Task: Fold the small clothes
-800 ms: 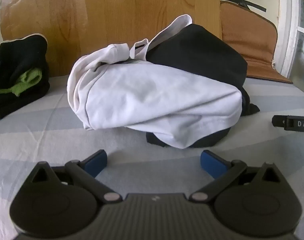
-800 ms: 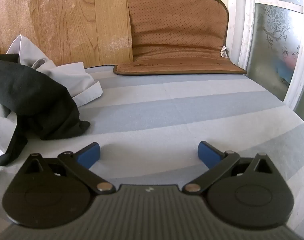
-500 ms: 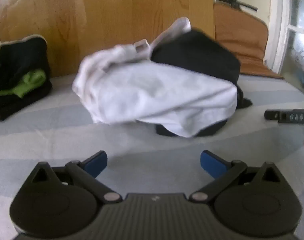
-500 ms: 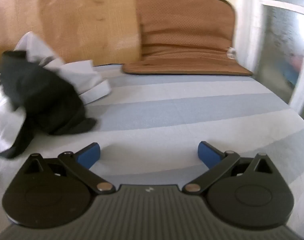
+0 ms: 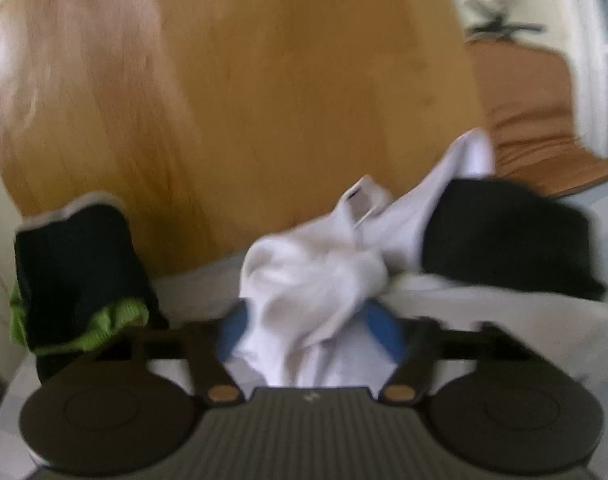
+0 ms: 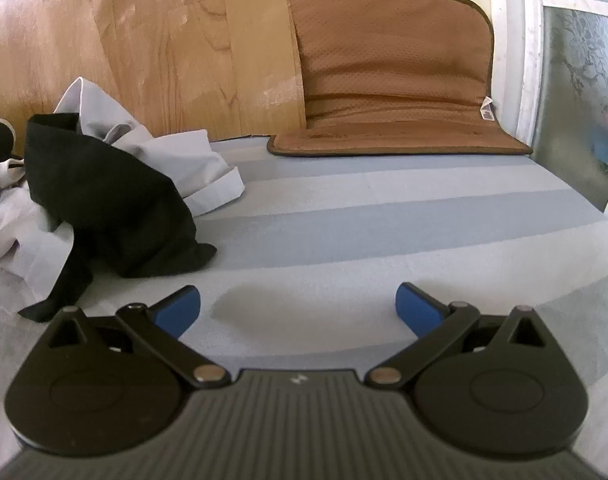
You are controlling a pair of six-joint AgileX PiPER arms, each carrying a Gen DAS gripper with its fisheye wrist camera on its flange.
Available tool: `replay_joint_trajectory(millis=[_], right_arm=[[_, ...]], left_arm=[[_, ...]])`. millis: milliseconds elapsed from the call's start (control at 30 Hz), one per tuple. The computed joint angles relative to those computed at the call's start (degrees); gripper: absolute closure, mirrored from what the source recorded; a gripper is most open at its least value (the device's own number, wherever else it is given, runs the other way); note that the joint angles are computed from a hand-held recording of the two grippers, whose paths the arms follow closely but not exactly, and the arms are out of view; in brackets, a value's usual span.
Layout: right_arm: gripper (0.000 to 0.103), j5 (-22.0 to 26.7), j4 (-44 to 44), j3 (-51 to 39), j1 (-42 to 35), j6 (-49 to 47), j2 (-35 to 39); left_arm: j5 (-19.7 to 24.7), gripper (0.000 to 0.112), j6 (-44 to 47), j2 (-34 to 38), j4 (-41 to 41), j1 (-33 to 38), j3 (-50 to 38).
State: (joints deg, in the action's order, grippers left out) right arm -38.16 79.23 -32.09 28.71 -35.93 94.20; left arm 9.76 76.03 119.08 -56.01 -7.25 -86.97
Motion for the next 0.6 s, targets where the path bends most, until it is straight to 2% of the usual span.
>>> replay_joint_trajectory(millis=[33, 67, 133, 167, 233, 267, 300, 367, 467, 533, 567, 600], right_arm=[[0.000, 0.19, -0.75, 0.29, -0.22, 0.66, -0.27], [0.000, 0.33, -1.73, 0.71, -0.40, 1.74, -0.53], [0.000, 0.71, -3.05, 1.22, -0.96, 3.36, -1.00], [0.000, 0.78, -2.80, 1.15, -1.02, 3.30, -1.07], [0.000, 0.90, -3.41, 1.39, -1.35, 3.87, -1.29], [0.000, 0.86, -4.86, 1.89, -1.48, 5.53, -1.45], [0.000, 0.86, -8.50, 3.30, -2.14, 9.46, -2.11], [0.008, -0.81, -17.49, 7.01, -3.08, 20.92, -4.05], [0.008, 2.82, -31.48, 10.47, -5.88, 35.78, -10.66], [0.008, 2.99, -36.47, 8.95, -4.57, 35.75, -12.59], [0.008, 2.12, -37.59, 7.05, -3.02, 32.29, -12.08], [0.008, 2.14, -36.77, 4.62, -1.35, 26.57, -11.43]], left_arm=[[1.93, 0.101, -2.86, 1.40, -0.24, 1.27, -1.86], [6.16, 0.100, -5.65, 1.65, -2.77, 3.49, -3.45], [16.93, 0.102, -4.61, -0.48, -13.33, 9.72, -3.22], [19.69, 0.104, -1.24, -2.43, -19.06, 12.15, -0.99], [20.15, 0.104, 9.58, -7.44, -30.52, 15.58, 6.45], [21.72, 0.104, 14.64, -9.67, -35.94, 17.64, 10.15], [25.24, 0.105, 17.41, -11.00, -39.07, 20.16, 12.48], [35.30, 0.105, 19.36, -14.40, -40.97, 27.25, 18.33], [45.68, 0.105, 23.19, -19.15, -41.97, 36.70, 25.14], [48.79, 0.105, 21.97, -19.44, -39.85, 40.91, 24.96], [49.90, 0.105, 22.52, -20.16, -38.60, 43.31, 26.54], [49.14, 0.105, 21.50, -20.62, -37.09, 44.23, 26.76]])
